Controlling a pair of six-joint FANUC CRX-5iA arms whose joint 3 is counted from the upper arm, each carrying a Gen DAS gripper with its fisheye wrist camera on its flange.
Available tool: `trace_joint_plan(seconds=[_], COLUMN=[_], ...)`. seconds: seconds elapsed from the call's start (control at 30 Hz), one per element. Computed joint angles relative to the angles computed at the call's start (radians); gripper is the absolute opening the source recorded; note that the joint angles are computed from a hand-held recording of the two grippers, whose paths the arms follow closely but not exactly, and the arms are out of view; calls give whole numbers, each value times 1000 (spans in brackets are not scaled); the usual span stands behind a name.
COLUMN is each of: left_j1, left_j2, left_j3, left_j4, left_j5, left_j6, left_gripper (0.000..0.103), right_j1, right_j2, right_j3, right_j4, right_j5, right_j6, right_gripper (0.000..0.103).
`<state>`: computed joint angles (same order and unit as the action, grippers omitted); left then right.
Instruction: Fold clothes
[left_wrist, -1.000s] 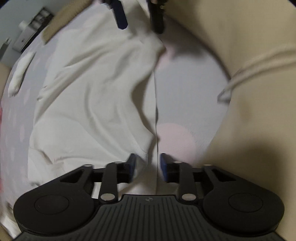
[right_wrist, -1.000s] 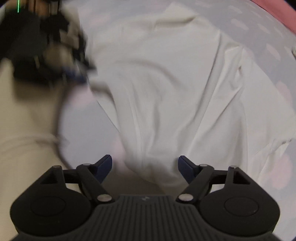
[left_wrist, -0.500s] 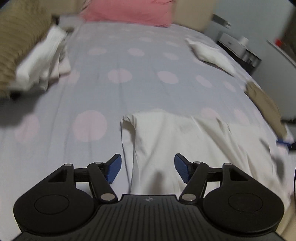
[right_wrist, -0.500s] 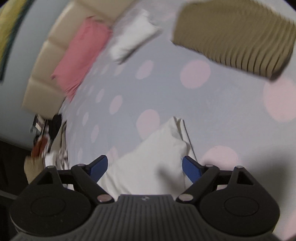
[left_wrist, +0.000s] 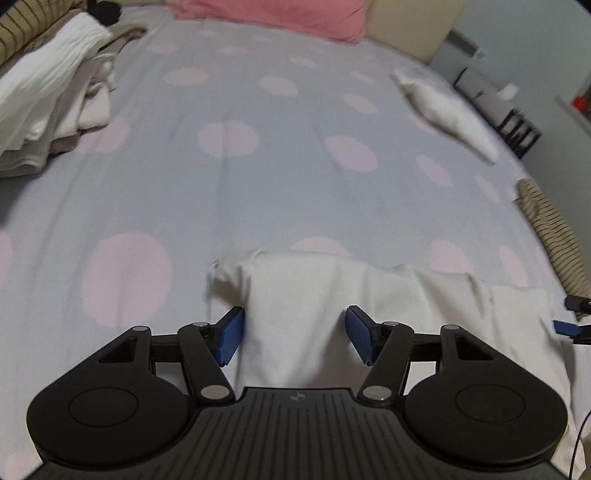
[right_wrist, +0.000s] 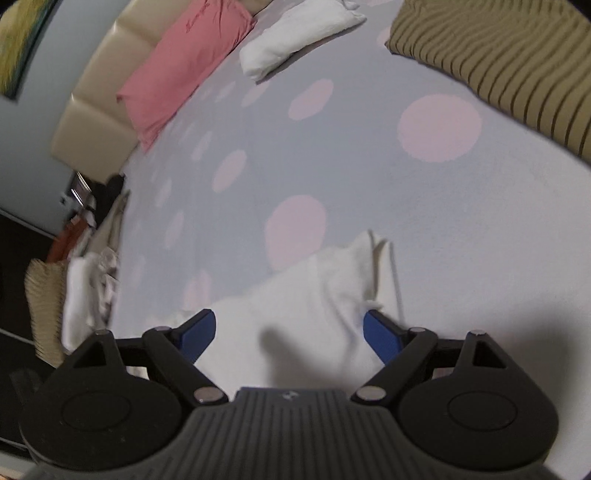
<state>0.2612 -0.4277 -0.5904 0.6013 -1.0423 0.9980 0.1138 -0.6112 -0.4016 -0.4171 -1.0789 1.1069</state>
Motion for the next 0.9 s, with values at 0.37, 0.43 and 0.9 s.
trace_joint_plan(seconds=[0.37, 0.43, 0.9], left_j1=[20, 16, 7], left_j2=[-15, -18, -57], left_j3=[-58, -61, -74], left_j4=[67, 66, 29], left_j5=[44, 53, 128], left_j6=[-89, -95, -75], left_gripper=[28, 28, 4], right_j1=[120, 145, 378], right_j2=[-47, -54, -149], right_j3=[-41, -46, -186], right_j4=[172, 199, 540], right_j5=[2, -11, 56], right_j6=[-15, -28, -403], right_gripper=[78, 79, 5])
